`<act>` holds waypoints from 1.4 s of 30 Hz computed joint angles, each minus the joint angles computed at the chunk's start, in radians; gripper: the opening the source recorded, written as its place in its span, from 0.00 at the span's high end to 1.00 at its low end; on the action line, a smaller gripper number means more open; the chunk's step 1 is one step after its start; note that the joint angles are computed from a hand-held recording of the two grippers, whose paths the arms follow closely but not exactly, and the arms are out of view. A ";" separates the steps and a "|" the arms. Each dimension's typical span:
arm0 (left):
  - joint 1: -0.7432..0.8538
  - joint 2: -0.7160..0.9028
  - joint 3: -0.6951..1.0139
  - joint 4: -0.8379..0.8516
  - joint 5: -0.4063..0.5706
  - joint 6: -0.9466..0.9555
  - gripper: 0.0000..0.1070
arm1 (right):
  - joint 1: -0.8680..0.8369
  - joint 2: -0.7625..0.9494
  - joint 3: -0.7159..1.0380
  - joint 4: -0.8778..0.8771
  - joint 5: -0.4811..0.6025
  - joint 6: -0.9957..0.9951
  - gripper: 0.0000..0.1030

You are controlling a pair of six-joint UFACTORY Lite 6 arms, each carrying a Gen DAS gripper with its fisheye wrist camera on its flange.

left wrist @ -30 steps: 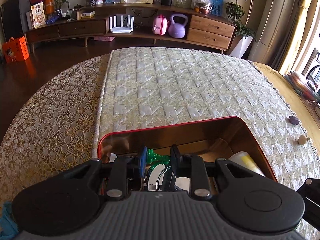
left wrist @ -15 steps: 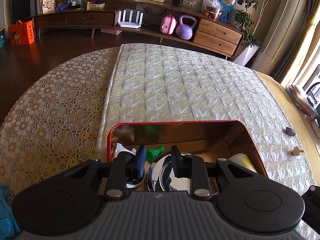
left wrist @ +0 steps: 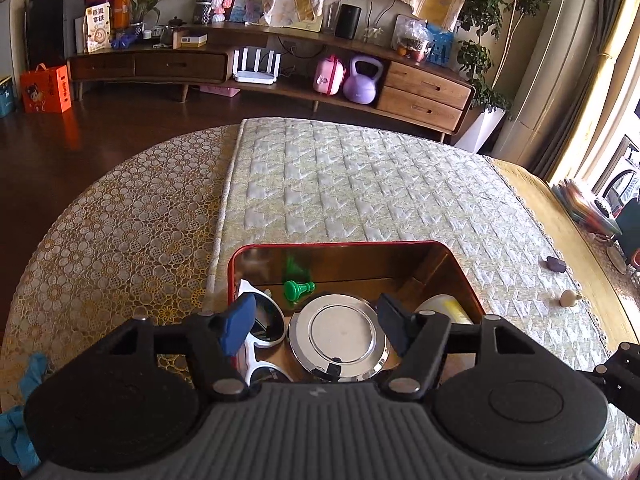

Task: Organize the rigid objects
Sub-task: 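Open both tools to release items, then move both toward the bed cover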

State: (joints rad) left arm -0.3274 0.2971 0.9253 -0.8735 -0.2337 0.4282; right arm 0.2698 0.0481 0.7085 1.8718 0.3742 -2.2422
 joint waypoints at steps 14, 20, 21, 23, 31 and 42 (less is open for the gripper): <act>-0.200 -0.176 -0.105 -0.417 -0.088 0.349 0.30 | -0.245 -0.224 -0.137 -0.319 0.164 0.231 0.16; -0.312 -0.190 -0.093 -0.529 -0.134 0.413 0.23 | -0.432 -0.280 -0.174 -0.403 0.275 0.226 0.04; -0.331 -0.184 -0.083 -0.554 -0.142 0.432 0.23 | -0.463 -0.283 -0.175 -0.416 0.297 0.224 0.04; -0.371 -0.166 -0.056 -0.601 -0.161 0.462 0.23 | -0.517 -0.285 -0.171 -0.439 0.328 0.225 0.00; -0.512 -0.035 0.095 -0.729 -0.269 0.516 0.22 | -0.725 -0.231 -0.124 -0.495 0.411 0.169 0.00; -0.607 0.218 0.382 -0.713 -0.292 0.506 0.22 | -0.974 0.049 0.131 -0.576 0.510 0.158 0.00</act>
